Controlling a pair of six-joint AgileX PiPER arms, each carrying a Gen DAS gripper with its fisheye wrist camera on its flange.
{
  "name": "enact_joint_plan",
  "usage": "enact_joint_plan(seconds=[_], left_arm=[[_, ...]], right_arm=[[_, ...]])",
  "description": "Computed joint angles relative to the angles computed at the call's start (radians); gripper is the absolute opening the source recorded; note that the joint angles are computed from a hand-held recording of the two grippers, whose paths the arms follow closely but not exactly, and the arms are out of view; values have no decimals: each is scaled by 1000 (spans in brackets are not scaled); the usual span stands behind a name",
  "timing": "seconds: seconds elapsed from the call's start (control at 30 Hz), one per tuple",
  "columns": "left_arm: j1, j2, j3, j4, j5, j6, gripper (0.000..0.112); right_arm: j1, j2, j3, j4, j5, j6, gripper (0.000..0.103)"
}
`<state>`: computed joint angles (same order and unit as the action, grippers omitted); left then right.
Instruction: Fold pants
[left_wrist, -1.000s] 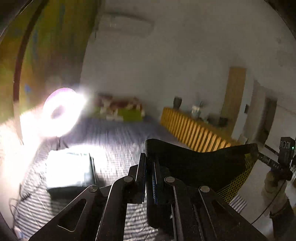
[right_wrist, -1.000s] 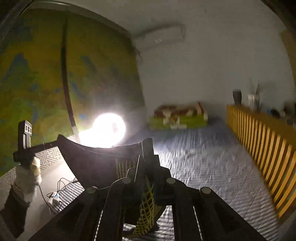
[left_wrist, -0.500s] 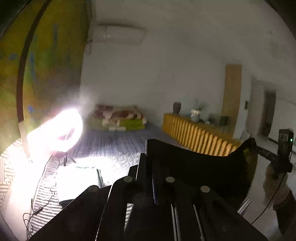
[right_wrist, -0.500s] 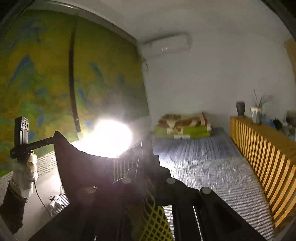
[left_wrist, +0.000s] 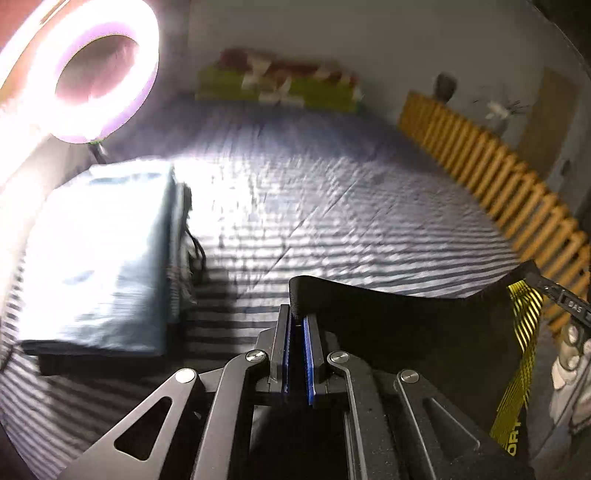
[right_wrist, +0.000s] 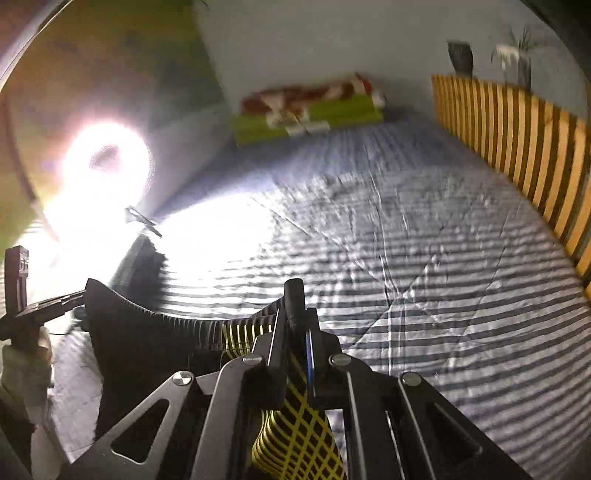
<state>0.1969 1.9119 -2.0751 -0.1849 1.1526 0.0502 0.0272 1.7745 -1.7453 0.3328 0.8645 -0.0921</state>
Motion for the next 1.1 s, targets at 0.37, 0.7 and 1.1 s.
enact_joint_plan(seconds=[0.37,0.7,1.1], left_arm=[[31,237,93,-24,-169,37,25],[-19,106,175,70,-149,-18,1],[-10,-157,241,82,-50,-11,38]], right_arm=[[-74,273,-120,60,61,-43,30],[-9,272,-82,-22,-14,-27,7],[-121,14,38,129,100,-72,21]])
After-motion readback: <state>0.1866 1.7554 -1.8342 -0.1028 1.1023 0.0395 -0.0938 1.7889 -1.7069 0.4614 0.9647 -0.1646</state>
